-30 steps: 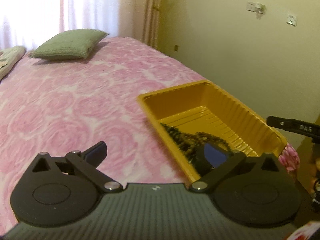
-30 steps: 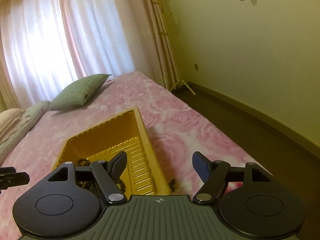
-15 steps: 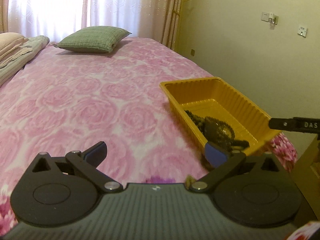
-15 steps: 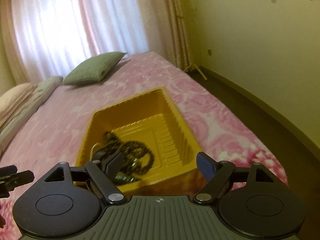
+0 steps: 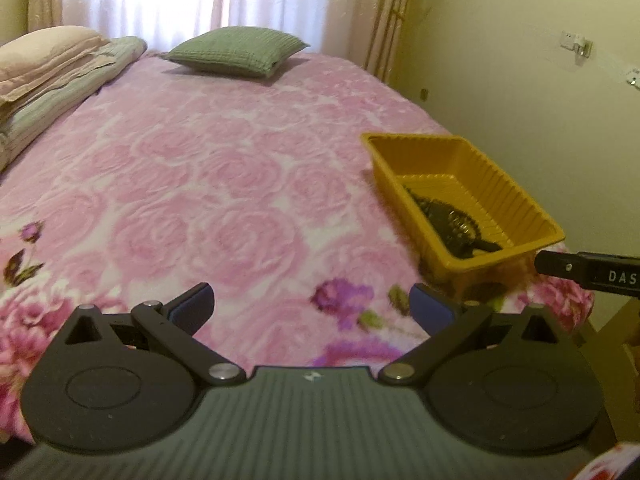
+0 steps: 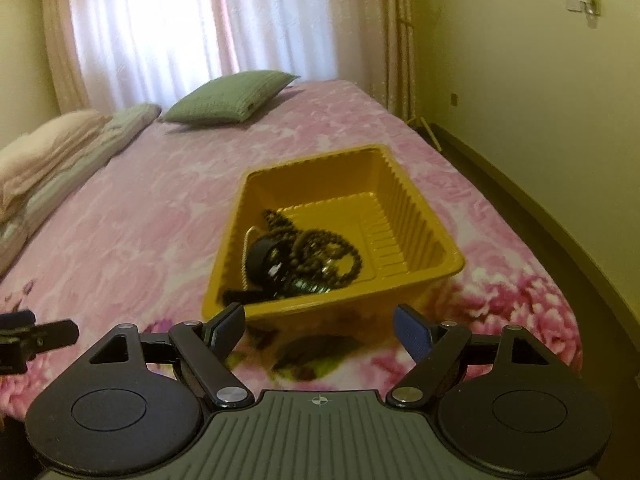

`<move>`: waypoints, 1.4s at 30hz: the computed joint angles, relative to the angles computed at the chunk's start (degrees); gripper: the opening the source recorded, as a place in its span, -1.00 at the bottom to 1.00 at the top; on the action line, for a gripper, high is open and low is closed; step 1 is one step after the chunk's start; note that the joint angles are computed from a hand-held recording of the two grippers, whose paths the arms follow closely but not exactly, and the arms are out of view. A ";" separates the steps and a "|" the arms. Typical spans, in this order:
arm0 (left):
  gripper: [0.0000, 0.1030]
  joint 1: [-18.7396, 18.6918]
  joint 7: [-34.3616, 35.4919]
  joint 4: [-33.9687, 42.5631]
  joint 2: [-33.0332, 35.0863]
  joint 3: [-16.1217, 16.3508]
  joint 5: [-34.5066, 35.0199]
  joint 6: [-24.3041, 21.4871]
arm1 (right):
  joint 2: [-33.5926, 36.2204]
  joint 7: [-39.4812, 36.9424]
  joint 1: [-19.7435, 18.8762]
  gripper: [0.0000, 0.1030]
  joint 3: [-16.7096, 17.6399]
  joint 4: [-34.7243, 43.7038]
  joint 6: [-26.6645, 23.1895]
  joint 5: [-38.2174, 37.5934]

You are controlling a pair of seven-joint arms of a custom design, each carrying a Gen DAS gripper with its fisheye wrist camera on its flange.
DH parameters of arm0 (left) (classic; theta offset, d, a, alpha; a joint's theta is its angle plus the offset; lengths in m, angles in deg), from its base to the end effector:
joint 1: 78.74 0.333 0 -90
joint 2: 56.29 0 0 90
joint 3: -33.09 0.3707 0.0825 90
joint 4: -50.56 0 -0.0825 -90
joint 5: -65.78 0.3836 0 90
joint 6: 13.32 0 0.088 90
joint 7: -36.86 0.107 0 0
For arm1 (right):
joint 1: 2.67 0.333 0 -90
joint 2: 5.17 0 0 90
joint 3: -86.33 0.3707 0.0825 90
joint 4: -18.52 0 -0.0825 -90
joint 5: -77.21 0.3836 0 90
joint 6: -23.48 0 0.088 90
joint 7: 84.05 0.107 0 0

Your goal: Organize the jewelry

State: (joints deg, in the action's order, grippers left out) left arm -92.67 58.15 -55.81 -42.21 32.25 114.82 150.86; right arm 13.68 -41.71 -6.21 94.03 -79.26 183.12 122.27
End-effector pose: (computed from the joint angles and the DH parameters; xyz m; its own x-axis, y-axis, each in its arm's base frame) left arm 0.6380 -0.2106 0.5164 0.1326 -0.9805 0.1448 -0.6286 -0.1962 -0.7526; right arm 0.7097 0.0059 0.5293 0.2983 -0.9434 -0.1450 -0.6377 -0.0839 -0.7657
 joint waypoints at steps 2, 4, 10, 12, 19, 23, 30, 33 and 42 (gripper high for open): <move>0.99 0.31 1.09 -1.04 -0.98 -0.59 -1.43 -1.32 | -0.83 0.13 0.43 0.57 -0.14 -1.10 -0.18 -0.74; 0.99 0.53 1.32 -1.90 -1.86 -1.02 -2.40 -2.65 | -1.55 0.18 0.71 0.57 -0.26 -1.95 -0.82 -1.10; 0.98 1.54 2.08 -3.40 -3.56 -2.47 -3.91 -5.35 | -3.39 0.62 2.11 0.57 -1.17 -4.19 -1.82 -2.02; 0.98 1.94 2.35 -3.93 -4.07 -2.92 -4.51 -5.73 | -3.83 0.62 2.48 0.57 -1.41 -4.72 -2.06 -2.42; 0.98 2.92 1.08 -5.97 -6.00 -3.67 -4.78 -6.63 | -4.97 0.14 3.64 0.57 -1.89 -5.69 -2.67 -3.58; 0.98 3.35 0.38 -6.65 -6.90 -4.38 -4.14 -8.10 | -5.46 -0.02 4.42 0.57 -2.20 -6.04 -3.35 -4.71; 0.98 3.97 -1.00 -7.80 -7.81 -5.23 -3.63 -8.40 | -6.18 -0.63 5.15 0.57 -2.53 -6.62 -4.77 -5.69; 0.99 4.01 -0.84 -7.76 -7.77 -5.54 -3.21 -8.10 | -6.46 -0.91 5.34 0.57 -2.64 -6.97 -5.46 -5.63; 0.99 3.75 -0.30 -7.45 -7.36 -5.62 -3.95 -8.09 | -6.65 -0.70 5.71 0.57 -3.09 -7.34 -5.84 -5.40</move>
